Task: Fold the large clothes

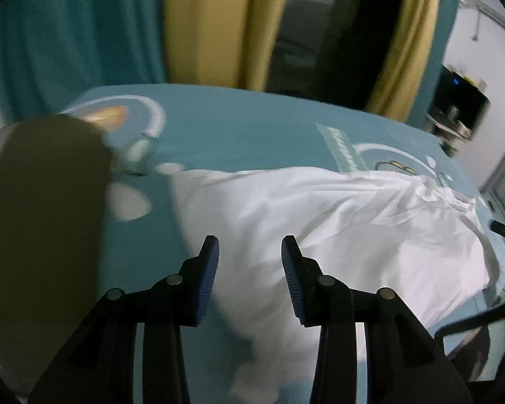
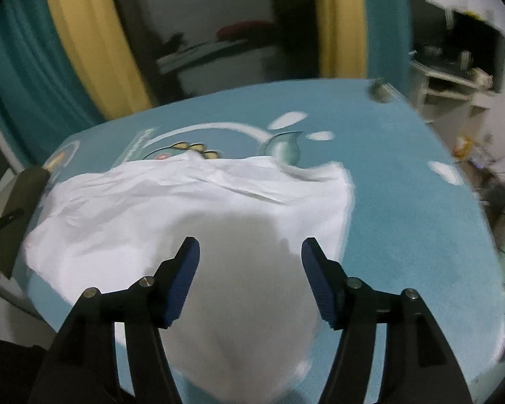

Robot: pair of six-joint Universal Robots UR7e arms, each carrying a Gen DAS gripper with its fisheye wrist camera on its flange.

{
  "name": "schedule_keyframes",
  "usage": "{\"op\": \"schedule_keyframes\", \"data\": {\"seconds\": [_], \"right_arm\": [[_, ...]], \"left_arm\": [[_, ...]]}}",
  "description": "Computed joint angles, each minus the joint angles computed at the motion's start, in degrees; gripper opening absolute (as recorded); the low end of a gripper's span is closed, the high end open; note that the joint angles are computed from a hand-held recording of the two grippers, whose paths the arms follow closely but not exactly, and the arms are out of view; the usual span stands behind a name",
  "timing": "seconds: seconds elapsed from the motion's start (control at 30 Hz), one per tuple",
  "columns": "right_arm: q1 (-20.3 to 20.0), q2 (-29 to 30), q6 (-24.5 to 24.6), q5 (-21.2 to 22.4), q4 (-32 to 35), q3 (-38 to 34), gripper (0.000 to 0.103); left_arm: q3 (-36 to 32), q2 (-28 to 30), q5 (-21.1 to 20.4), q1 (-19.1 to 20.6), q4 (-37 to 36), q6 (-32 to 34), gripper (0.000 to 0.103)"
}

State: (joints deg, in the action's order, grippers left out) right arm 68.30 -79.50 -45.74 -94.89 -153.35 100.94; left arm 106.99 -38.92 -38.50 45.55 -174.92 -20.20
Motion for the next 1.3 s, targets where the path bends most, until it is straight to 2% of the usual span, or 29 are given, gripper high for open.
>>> {"op": "schedule_keyframes", "data": {"seconds": [0.03, 0.07, 0.17, 0.2, 0.27, 0.57, 0.67, 0.77, 0.9, 1.07, 1.23, 1.3], "right_arm": [[0.39, 1.72, -0.3, 0.25, 4.66, -2.83, 0.063], [1.09, 3.68, -0.13, -1.3, 7.79, -5.54, 0.063], [2.31, 8.15, 0.32, -5.3, 13.35, -11.47, 0.063], [2.57, 9.84, 0.5, -6.51, 15.31, -13.65, 0.063], [3.16, 12.25, 0.7, -9.72, 15.1, -15.83, 0.063], [4.99, 18.74, -3.67, -12.71, 11.22, -22.66, 0.063], [5.4, 21.02, -4.71, -14.43, 8.91, -25.22, 0.063], [6.02, 23.8, -4.3, -17.32, 6.23, -28.34, 0.063], [6.17, 24.35, -2.89, -18.06, 4.84, -29.57, 0.063], [5.88, 21.44, -3.89, -18.05, 1.2, -24.86, 0.063], [6.16, 18.34, -7.28, -20.16, -8.92, -17.65, 0.063], [5.93, 16.8, -7.31, -19.54, -11.25, -15.78, 0.063]], "left_arm": [[-2.36, 1.16, -1.69, 0.79, 0.72, 2.04, 0.041], [-5.03, 2.3, -3.27, 1.7, 2.54, 3.96, 0.041], [-10.98, 5.33, -5.16, 3.29, 7.12, 7.67, 0.041], [-14.15, 6.84, -4.94, 4.07, 10.81, 8.29, 0.041], [-18.53, 9.03, -3.9, 5.14, 15.17, 8.91, 0.041], [-30.56, 14.36, -3.4, 8.52, 23.12, 12.72, 0.041], [-33.37, 15.8, -2.34, 9.21, 23.69, 15.3, 0.041], [-34.77, 16.17, -2.54, 9.89, 23.37, 16.38, 0.046], [-35.57, 16.15, 1.06, 10.22, 24.52, 14.12, 0.046], [-30.4, 12.7, 0.95, 10.04, 19.98, 14.2, 0.046], [-24.67, 8.76, 2.3, 10.28, 18.98, 11.61, 0.046], [-22.68, 7.54, 1.13, 10.44, 18.34, 11.22, 0.051]]}}
